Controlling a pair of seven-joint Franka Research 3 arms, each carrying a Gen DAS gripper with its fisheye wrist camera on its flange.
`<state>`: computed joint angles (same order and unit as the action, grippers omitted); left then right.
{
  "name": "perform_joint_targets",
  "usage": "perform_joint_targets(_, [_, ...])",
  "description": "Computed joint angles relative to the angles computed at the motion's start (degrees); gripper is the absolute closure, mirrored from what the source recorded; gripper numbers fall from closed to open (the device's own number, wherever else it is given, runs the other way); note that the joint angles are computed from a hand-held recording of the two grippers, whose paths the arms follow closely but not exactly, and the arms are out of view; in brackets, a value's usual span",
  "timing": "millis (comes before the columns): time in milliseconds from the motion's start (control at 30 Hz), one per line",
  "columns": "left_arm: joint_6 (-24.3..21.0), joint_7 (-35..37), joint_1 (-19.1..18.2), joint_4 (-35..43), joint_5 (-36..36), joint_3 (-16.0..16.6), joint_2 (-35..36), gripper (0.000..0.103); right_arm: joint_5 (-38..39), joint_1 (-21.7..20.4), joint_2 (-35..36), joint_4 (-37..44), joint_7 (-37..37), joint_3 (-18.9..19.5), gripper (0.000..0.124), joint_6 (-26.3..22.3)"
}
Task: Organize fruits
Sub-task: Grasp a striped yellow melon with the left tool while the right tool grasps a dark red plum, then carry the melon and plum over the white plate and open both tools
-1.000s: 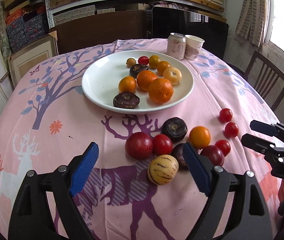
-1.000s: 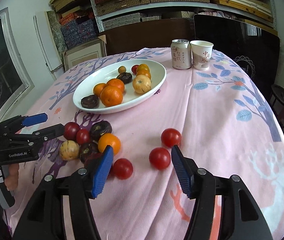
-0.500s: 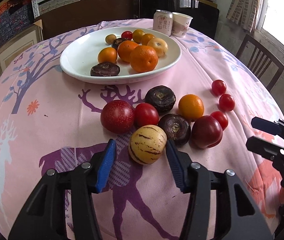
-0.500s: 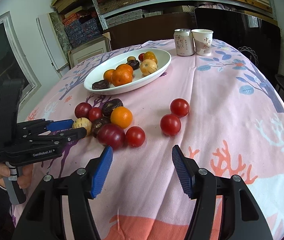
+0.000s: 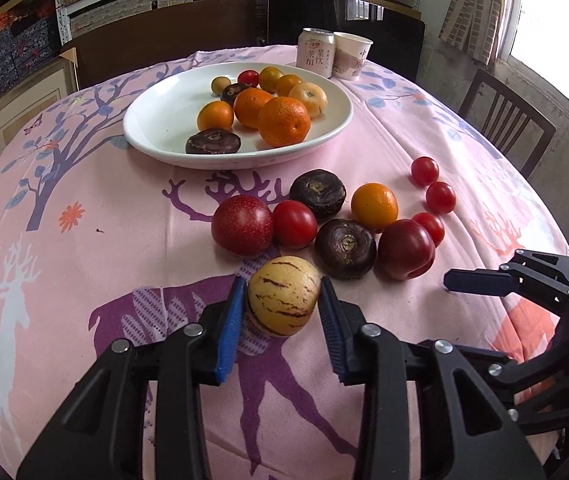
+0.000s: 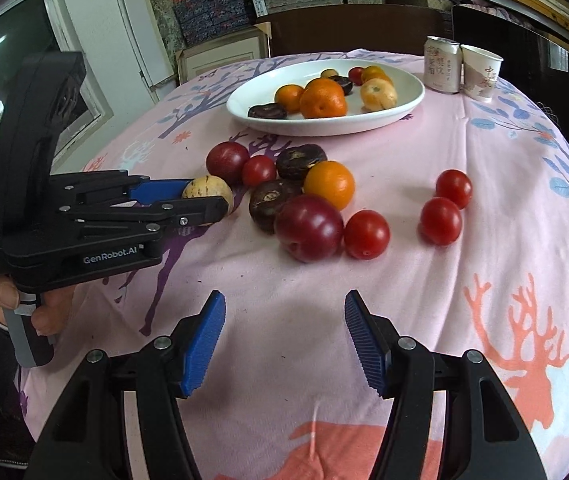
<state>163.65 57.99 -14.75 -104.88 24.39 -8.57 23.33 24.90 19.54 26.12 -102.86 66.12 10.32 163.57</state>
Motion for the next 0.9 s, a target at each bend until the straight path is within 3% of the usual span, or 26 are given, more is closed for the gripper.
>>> perform_joint_targets(367, [2.54, 2.98, 2.63, -2.52, -3.98, -1.75, -0.59, 0.067, -10.91, 5.94, 6.44, 9.95, 12.39, -6.70, 0.061, -2.75])
perform_joint_targets(467, [2.87, 3.91, 3.06, -2.63, -5.05, -2.16, -0.54, 0.067, -11.09, 5.31, 7.21, 11.06, 14.46, -6.46, 0.074, -2.63])
perform_joint_targets(533, [2.91, 4.03, 2.87, -2.66, -5.23, -1.96, -0.57, 0.067, -9.03, 3.17, 7.47, 11.67, 14.39, -4.49, 0.083, -3.27])
perform_joint_targets(667, [2.53, 3.43, 1.89, -2.44, -4.28, -0.88, -0.61, 0.067, -5.21, 0.23, 6.71, 10.29, 12.16, -1.42, 0.083, -2.52])
perform_joint_targets(900, [2.08, 1.79, 0.28, -2.74, -1.27, 0.44, -2.64, 0.067, 4.56, -5.05, 1.97, 4.58, 1.33, 5.14, 0.083, 0.73])
